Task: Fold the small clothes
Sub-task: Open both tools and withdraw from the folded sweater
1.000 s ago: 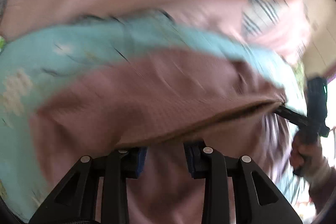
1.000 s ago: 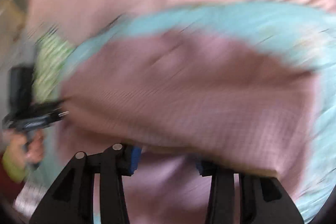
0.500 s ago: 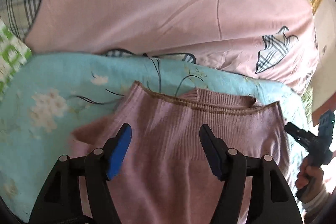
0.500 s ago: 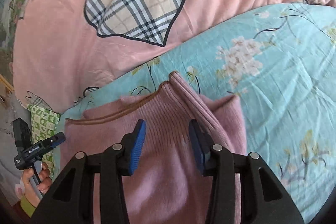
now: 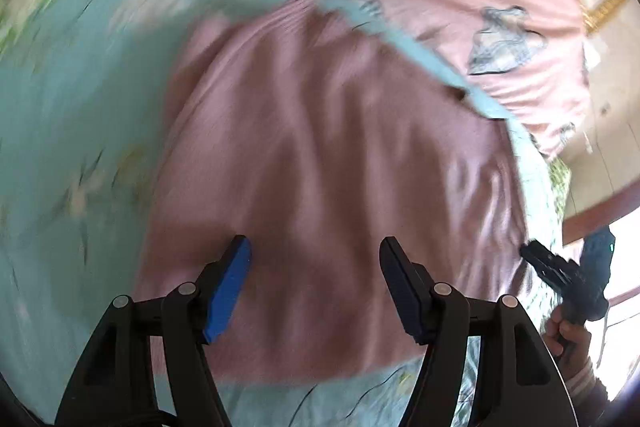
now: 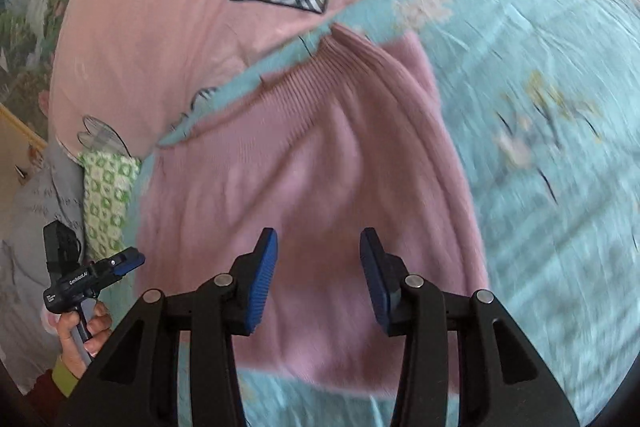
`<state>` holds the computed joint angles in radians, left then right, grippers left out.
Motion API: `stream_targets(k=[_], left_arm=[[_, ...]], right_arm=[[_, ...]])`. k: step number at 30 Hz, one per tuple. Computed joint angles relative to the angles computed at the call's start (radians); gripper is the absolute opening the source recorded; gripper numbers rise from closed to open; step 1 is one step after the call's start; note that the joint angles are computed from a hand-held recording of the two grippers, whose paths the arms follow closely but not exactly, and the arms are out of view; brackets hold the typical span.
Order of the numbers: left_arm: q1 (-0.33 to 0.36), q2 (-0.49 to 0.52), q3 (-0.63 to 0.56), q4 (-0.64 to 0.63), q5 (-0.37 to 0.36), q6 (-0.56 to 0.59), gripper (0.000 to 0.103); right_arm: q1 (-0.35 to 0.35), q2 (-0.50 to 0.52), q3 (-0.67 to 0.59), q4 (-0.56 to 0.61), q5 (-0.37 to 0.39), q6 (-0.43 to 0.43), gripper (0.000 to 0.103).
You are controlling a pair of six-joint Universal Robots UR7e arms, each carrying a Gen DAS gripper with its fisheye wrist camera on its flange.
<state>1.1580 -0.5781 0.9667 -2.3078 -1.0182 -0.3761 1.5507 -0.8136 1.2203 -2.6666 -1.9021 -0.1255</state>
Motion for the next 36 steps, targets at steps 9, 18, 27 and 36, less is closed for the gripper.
stream_targets(k=[9, 18, 27, 36], left_arm=[[0.005, -0.111, 0.196, -0.084, 0.058, -0.094, 0.057], [-0.035, -0.222, 0.363, -0.140, 0.065, -0.184, 0.063], [-0.026, -0.271, 0.489, -0.194, -0.010, -0.306, 0.067], [0.009, -0.249, 0.517, -0.355, -0.096, -0.384, 0.069]], right_arm=[[-0.043, -0.095, 0.146, -0.088, -0.083, 0.107, 0.044], [0.009, -0.135, 0.202, -0.145, -0.090, 0.069, 0.045], [0.056, -0.129, 0.237, -0.137, -0.053, 0.045, 0.049], [0.080, -0.103, 0.256, -0.082, -0.028, 0.037, 0.050]])
